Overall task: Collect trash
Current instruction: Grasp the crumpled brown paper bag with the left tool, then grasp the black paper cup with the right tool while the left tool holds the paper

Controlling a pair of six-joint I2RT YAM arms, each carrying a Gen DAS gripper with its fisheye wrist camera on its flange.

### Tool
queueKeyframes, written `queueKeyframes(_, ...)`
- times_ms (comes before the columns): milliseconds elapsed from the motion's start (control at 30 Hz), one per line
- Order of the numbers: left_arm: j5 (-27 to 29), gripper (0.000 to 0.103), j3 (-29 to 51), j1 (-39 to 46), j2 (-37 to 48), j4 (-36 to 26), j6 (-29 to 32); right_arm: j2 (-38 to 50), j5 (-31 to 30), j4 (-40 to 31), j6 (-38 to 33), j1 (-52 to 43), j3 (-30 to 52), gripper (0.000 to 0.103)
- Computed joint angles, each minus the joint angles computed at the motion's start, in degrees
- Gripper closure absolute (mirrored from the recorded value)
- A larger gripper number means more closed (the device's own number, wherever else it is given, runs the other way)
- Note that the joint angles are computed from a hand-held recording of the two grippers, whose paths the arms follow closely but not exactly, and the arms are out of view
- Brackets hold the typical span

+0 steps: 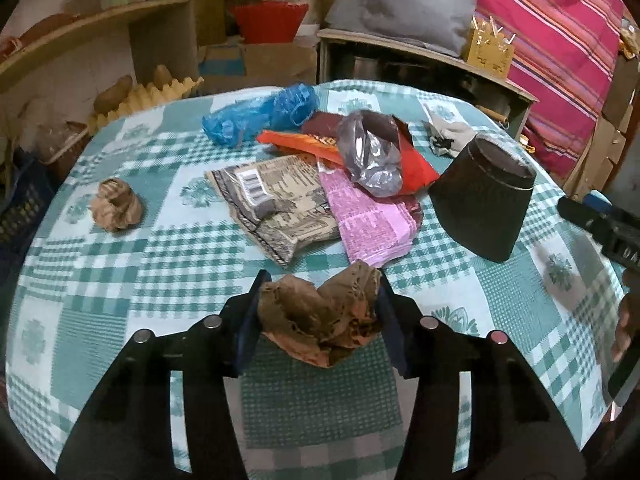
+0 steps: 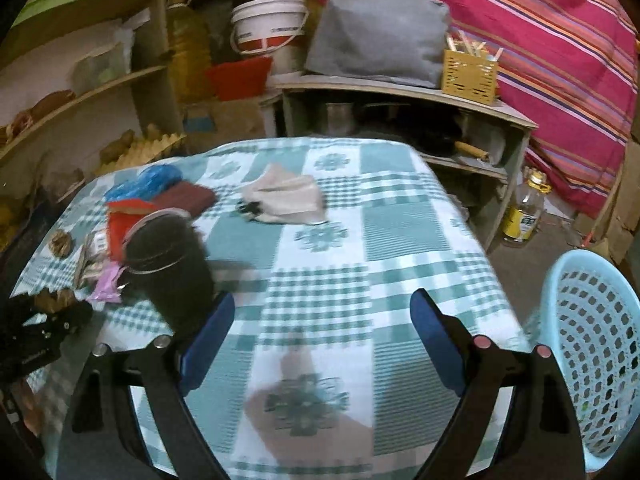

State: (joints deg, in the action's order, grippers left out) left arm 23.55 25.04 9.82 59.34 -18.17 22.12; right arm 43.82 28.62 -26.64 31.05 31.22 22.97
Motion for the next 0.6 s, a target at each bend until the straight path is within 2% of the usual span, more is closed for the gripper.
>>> queueKeyframes(200,4.46,0.053,1.50,6.97,-2.57,-0.77,0.74,6.49,-0.67,4.89,1.90,5.98,0.91,0.015)
queueKeyframes(367,4.31,0.053,1.39,9.50,-1.69,3.95,-0.31,14.79,-0.41,10.37,1.99,9.03,3.34,0.014)
queueKeyframes(600,5.19,0.053,2.90,12.11,3.01,8.50,-1.63,23.01,-1.31,15.40,0.66,7.24,6.94,0.015)
